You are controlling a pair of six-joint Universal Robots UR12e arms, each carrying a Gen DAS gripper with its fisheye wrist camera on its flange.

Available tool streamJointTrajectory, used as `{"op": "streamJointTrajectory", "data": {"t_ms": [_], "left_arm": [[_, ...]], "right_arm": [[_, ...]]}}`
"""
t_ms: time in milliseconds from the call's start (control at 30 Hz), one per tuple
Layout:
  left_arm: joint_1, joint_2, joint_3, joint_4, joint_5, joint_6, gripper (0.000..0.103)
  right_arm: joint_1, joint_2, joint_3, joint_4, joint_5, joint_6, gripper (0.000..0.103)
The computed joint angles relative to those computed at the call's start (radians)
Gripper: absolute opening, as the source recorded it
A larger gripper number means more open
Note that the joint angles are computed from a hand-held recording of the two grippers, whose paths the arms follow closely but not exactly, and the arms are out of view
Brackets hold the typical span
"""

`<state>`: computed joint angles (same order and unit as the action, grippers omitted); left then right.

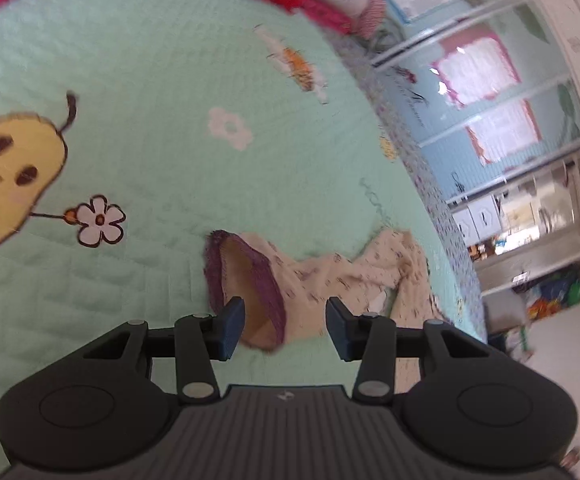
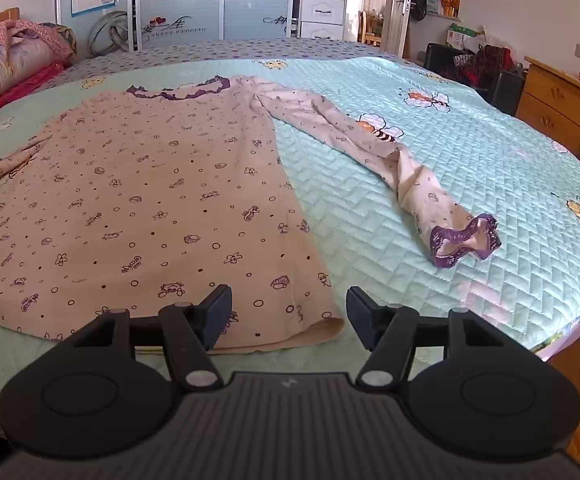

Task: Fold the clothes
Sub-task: 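Grasp the purple lace cuff of the sleeve with the left gripper, then pull the purple-cuffed sleeve outward from the body with the left gripper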

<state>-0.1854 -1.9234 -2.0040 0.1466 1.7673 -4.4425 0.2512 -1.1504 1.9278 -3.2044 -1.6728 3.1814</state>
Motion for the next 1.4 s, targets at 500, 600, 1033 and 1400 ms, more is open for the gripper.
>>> {"op": "streamJointTrajectory", "data": {"t_ms": [500, 600, 1033, 1400], "left_arm": [[0.025, -0.035, 0.029, 0.016, -0.015, 0.084, 0.001], [0.027, -0.013, 0.06, -0.041, 0.137, 0.212, 0.001], [0.082, -0.014, 0.23, -0.272, 0.478, 0.923, 0.008], [0.058, 0.052, -0.097, -0.072, 0.213, 0.419, 0.007]], "right_arm": [[0.01, 0.014, -0.026, 0.074, -0.03, -0.011, 0.065], [0.01, 0.013, -0.027, 0.079, -0.031, -0.01, 0.066], [0.021, 0.02, -0.04, 0.1, -0.07, -0.03, 0.069], [0.031, 0.028, -0.051, 0.117, -0.099, -0.029, 0.072]]}}
